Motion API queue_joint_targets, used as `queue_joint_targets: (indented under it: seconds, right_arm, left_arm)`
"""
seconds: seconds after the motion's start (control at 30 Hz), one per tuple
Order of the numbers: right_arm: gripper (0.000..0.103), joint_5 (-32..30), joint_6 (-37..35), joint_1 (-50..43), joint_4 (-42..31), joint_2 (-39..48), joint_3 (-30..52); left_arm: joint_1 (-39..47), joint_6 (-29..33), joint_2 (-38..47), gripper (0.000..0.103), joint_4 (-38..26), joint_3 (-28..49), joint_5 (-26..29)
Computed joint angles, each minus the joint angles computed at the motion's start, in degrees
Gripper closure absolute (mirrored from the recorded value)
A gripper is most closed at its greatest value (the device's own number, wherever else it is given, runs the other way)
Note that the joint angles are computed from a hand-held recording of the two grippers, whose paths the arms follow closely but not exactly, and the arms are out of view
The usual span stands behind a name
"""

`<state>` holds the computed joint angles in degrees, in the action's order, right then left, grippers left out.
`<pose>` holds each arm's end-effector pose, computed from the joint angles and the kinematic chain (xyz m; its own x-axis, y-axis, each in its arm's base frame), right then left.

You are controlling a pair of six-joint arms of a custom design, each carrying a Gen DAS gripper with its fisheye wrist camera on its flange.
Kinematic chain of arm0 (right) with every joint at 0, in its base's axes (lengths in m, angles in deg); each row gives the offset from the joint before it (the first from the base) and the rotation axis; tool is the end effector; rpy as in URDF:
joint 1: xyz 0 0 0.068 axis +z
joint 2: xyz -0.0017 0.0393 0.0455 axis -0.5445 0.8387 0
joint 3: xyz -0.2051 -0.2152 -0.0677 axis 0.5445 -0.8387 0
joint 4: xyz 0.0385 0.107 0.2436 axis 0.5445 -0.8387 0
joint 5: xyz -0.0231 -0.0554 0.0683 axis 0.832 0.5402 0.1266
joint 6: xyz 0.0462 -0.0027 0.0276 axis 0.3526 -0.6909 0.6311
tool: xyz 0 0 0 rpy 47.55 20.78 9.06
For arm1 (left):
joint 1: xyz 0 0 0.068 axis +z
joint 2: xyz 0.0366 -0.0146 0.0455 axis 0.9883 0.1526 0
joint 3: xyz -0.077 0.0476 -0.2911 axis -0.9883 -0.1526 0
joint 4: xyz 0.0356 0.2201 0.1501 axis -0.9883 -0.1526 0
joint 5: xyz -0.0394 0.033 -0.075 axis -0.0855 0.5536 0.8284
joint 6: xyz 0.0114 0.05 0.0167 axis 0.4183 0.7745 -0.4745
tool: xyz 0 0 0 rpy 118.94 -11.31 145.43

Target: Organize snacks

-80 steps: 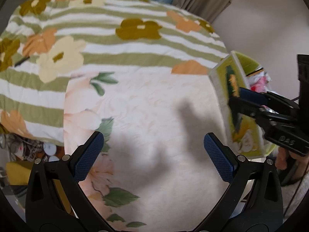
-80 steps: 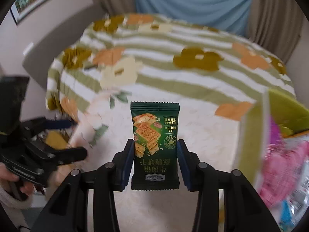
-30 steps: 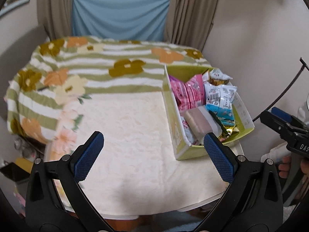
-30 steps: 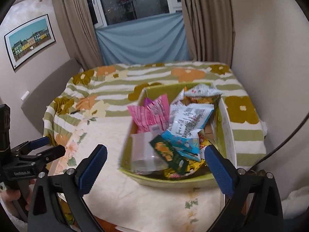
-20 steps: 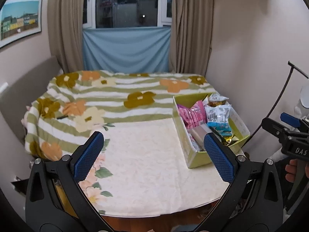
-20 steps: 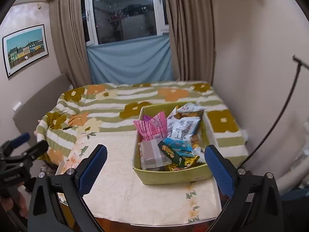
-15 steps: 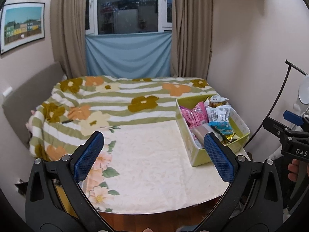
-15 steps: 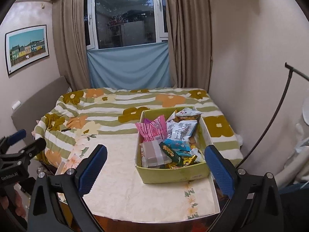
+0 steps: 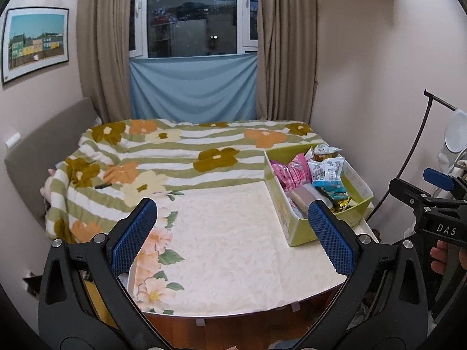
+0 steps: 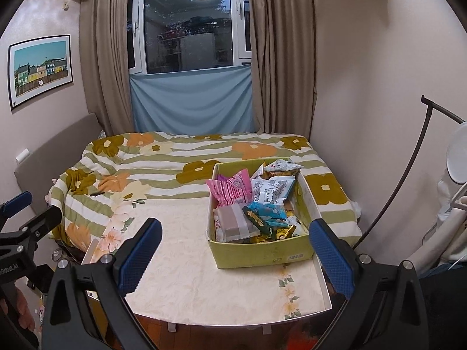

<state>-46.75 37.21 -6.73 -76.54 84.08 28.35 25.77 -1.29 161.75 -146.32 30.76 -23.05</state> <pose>0.2385 0.1151 0.3937 -0.5186 -0.2441 -0.8195 -0.3881 0.9212 -0.0288 0.1825 -0.2137 0.3857 -0.4862 -0.1537 -0.8602 -0.2966 0.9550 -0.0030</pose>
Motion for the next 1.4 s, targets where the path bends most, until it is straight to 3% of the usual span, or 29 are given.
queue_joint_targets:
  seconds: [0.43,1.4]
  right_arm:
    - [0.003,-0.29,-0.1,-0.17,-0.03,-0.23,-0.21]
    - [0.003,0.73,0.74,0.69,-0.04,-0.31,-0.78]
  left_arm:
    - [-0.31,-0.59,0.24,0.0,-0.24,0.09,-0.03]
    - [3.84,4.91,-0.75,0.0,3.23,-0.48,1.43]
